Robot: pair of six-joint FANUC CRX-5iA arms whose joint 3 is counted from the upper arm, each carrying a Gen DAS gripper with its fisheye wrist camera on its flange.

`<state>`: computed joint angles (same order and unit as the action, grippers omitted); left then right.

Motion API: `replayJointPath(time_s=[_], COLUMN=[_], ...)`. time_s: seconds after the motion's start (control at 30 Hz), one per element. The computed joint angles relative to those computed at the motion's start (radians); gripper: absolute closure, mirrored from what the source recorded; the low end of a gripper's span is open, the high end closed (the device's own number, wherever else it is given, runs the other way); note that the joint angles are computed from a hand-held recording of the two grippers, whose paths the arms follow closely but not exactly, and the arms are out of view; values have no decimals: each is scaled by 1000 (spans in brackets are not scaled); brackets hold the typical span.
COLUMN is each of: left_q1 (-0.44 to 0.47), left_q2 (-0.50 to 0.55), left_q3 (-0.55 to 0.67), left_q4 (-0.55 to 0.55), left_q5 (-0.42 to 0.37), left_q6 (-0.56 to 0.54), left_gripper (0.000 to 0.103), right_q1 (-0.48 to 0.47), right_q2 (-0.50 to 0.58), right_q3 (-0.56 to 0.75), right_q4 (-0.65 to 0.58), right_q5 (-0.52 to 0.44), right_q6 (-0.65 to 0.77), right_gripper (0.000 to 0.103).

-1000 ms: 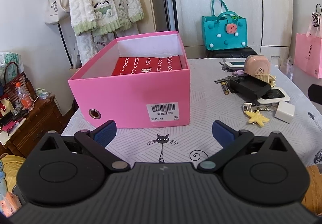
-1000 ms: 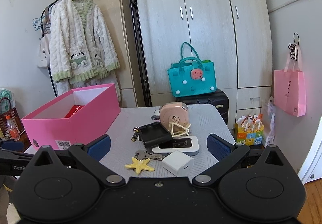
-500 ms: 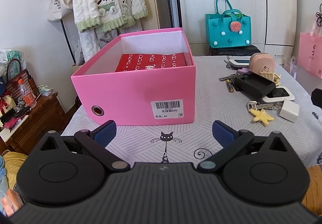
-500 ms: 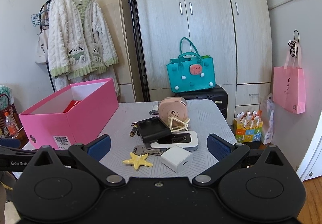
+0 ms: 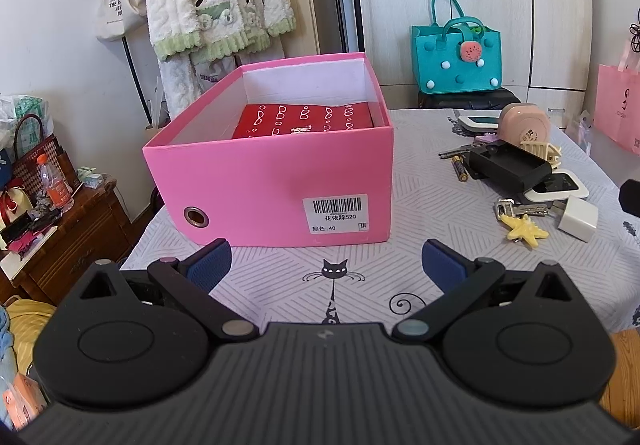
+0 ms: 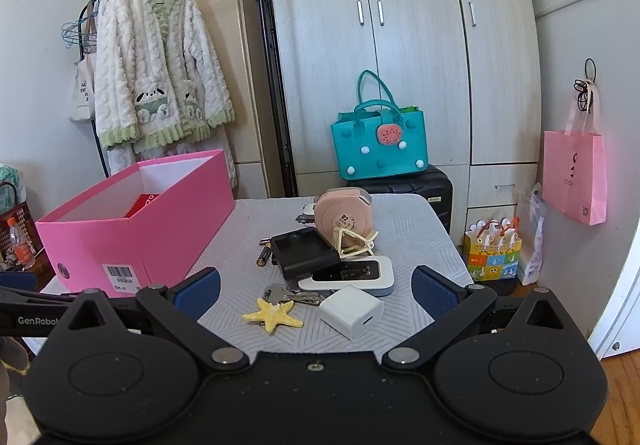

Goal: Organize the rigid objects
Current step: 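Move the right gripper to the black phone case and close on it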

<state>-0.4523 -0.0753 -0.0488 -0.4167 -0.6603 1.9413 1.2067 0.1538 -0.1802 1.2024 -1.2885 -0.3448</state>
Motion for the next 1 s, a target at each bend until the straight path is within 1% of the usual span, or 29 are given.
replayJointPath(time_s=[0.07,0.13,0.2,0.23,0.27,0.33,0.4,0.5,0.57,0.63,0.7,0.73,0.77,0.83,0.9,0.93,0.97,1.0], left_q1=[4,9,16,23,37,77,118,161,184,210,235,250,262,274,282,281,282,283], left_q2=[0,-1,-7,-12,-21,-38,-44,-36,-19,5,42,65,92,137,188,221,254,291], left_q3=[-1,-2,-10,-18,-34,-69,-94,-83,-46,-4,56,90,135,217,300,352,403,459], left_q4=[7,10,16,25,48,134,255,376,422,484,528,558,568,527,486,452,431,411], left_q5=[4,10,26,43,72,132,176,180,150,107,42,1,-43,-92,-143,-177,-216,-260], left_q6=[-9,-15,-34,-50,-82,-185,-340,-554,-651,-749,-824,-881,-916,-881,-876,-860,-851,-843], left_gripper=[0,0,0,0,0,0,0,0,0,0,1,1,2,3,3,4,5,11], right_q1=[-3,-10,-28,-43,-56,-74,-90,-119,-141,-165,-187,-196,-205,-221,-236,-242,-244,-249], right_q2=[-5,-15,-32,-42,-47,-50,-54,-66,-78,-89,-95,-93,-90,-81,-75,-65,-53,-41], right_q3=[-12,-43,-96,-128,-144,-145,-138,-130,-123,-105,-87,-76,-61,-30,-14,5,26,50], right_q4=[16,60,144,195,222,215,199,183,164,103,38,6,-33,-113,-153,-183,-215,-252], right_q5=[9,28,52,68,79,97,121,170,220,297,363,392,419,464,501,507,506,503], right_q6=[-6,-37,-108,-150,-168,-144,-82,23,85,165,240,280,328,426,495,553,606,667], right_gripper=[0,0,0,0,0,0,0,0,0,0,3,4,7,12,23,25,28,31])
